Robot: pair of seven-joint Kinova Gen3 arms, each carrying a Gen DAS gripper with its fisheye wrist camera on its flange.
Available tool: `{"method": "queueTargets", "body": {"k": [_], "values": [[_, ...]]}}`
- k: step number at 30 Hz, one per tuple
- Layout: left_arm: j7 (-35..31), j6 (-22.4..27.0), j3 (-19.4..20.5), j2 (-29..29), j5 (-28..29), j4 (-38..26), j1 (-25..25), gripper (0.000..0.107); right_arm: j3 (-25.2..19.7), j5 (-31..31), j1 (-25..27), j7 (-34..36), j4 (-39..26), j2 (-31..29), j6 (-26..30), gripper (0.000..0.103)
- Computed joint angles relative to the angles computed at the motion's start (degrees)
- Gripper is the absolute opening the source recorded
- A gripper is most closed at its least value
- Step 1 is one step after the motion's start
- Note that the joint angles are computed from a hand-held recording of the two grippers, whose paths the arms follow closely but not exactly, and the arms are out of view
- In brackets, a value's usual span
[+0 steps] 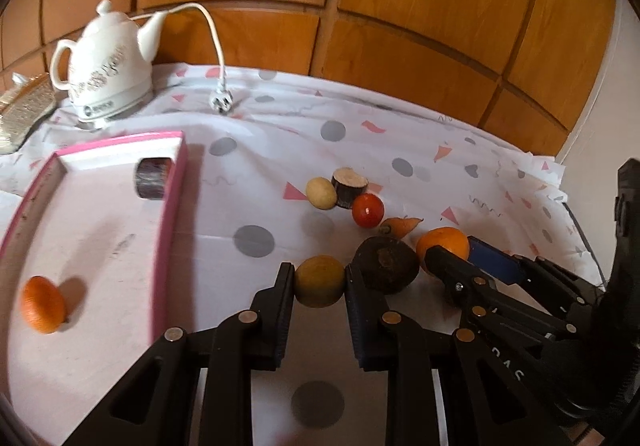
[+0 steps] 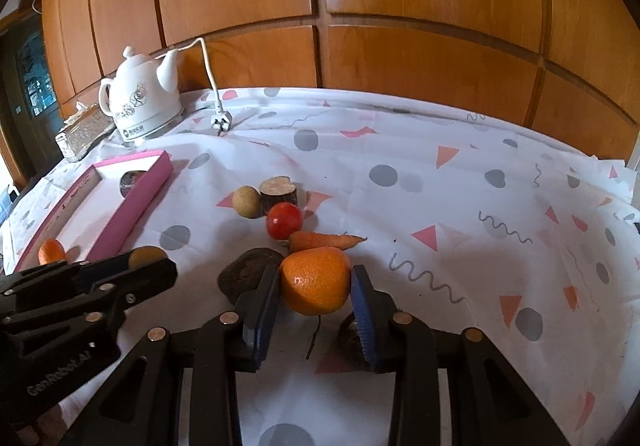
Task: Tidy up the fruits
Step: 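Carry the yellow ball into the tray with the left tool while the right tool places the tangerine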
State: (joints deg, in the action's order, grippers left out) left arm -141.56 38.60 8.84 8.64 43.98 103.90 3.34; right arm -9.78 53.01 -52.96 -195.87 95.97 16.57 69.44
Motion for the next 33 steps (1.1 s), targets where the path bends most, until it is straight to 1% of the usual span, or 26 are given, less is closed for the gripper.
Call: {"method": "queueTargets", "body": {"k": [7, 10, 15, 18, 21, 24, 30, 33], "values": [[-4.1, 1.55, -2.32, -3.57, 3.33, 1.44, -2.39, 0.025, -0.65, 2.25, -2.36, 0.32, -2.94, 0.48, 1.38, 0.036], [-4.96, 2.56, -3.56, -4.22, 3.91, 1.48, -3.04, 0.025, -0.7, 2.56, -2.84, 1.58, -4.72, 0.99, 0.13, 0.036], [-6.07, 4.5, -5.62, -4.35, 5.56, 1.07, -5.18, 0.025, -0.22, 2.27, -3.12, 3.73, -7.0, 1.75, -4.01, 0.036], [-6.39, 5.61, -6.97, -3.83, 6.96, 0.35, -7.38, 0.025, 0.11, 1.18, -2.97, 6.22, -8.5, 2.32, -7.17, 0.036], [-7.04, 5.99, -7.88, -3.15, 8.56, -0.33, -9.64, 0.025, 0.54, -0.64, -2.37, 9.56, -9.98, 2.92, -11.77, 0.036], [-5.76, 6.53, -8.18, -1.68, 7.97, -2.18, -11.32, 0.025, 1.37, -2.19, -2.71, 13.92, -13.18, 4.76, -13.84, 0.036], [-2.87, 3.27, -7.24, 0.3, 5.64, -4.08, -12.66, 0.025, 3.75, -5.97, -3.47, 21.52, -18.42, 7.91, -16.96, 0.036], [0.33, 1.77, -6.68, 1.14, 3.18, -5.18, -12.57, 0.026, 4.52, -9.15, -3.29, 25.8, -20.93, 9.66, -17.93, 0.036]]}}
